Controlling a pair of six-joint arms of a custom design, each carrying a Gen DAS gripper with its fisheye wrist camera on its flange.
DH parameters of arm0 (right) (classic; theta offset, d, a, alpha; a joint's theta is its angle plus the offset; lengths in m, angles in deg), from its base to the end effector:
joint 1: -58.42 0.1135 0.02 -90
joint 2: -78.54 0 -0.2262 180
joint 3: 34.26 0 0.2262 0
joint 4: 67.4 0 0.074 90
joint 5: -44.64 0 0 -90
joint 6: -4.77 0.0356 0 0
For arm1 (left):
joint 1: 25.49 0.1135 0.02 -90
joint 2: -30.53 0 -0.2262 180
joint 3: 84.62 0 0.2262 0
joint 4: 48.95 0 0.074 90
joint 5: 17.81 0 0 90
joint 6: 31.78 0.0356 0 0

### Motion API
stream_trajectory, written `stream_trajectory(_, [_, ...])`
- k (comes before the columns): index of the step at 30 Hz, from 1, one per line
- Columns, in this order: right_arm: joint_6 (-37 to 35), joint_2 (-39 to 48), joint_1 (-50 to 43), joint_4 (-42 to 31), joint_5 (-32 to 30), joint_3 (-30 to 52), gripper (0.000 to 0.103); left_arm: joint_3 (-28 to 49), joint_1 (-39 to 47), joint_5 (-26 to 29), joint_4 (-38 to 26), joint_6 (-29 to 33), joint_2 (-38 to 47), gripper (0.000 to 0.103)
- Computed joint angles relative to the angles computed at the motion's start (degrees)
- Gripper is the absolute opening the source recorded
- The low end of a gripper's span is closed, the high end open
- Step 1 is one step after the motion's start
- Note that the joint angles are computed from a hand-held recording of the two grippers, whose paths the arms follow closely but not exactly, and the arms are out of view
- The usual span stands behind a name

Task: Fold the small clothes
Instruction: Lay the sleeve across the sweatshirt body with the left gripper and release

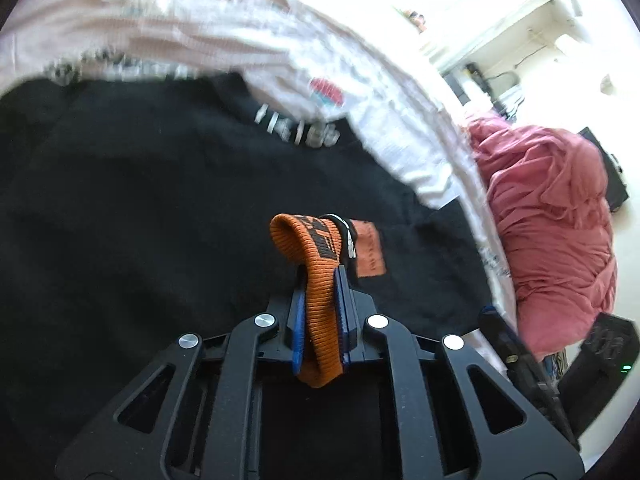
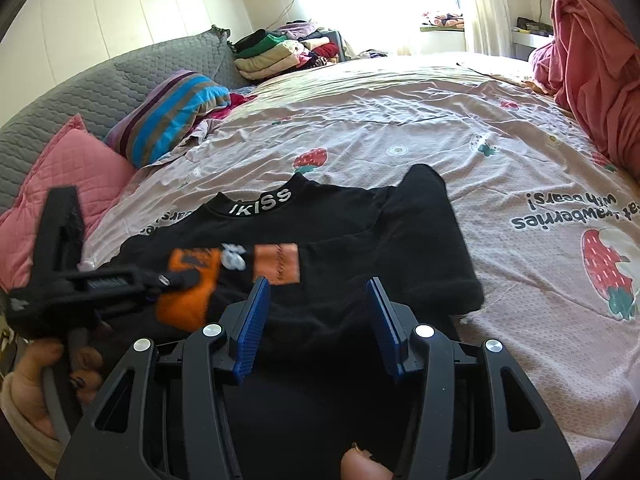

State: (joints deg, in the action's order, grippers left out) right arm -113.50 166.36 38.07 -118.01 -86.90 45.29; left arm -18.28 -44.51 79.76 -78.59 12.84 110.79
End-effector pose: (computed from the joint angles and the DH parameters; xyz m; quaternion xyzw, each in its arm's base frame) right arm 0.2775 -0.0778 0.2208 -0.1571 0.8920 0.2081 0.3692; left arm 0.2636 -0.0958 0.2067 -0.1837 0.8988 -0.2610 0.3006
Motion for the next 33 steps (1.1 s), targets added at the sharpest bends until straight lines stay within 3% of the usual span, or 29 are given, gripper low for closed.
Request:
stream_trajectory(4, [-0.18,0.38,-0.16,-0.74,-0.11,0.63,0.048,1.43,0.9,-3.14,-3.34,2.07,-5.21,0.005])
stream_trajectory(12, [0.49,-0.23,1.39,-0.16,2.1,-0.1,0.048,-0.42,5.04,-4.3,-7.64,3.57,-14.91,0.005])
stream_trajectory(29, [2.93,0.82,6.83,3.97,9.71,-1.63,0.048,-5.36,8.55,-4.6,-10.39,5.12,-19.68,0.006])
stream_trajectory(33, [3.13,0.71,8.07,5.14,11.12,-1.68,0.048,-5.71,8.4,-6.86,-11.68,5.48,-20.92,0.006])
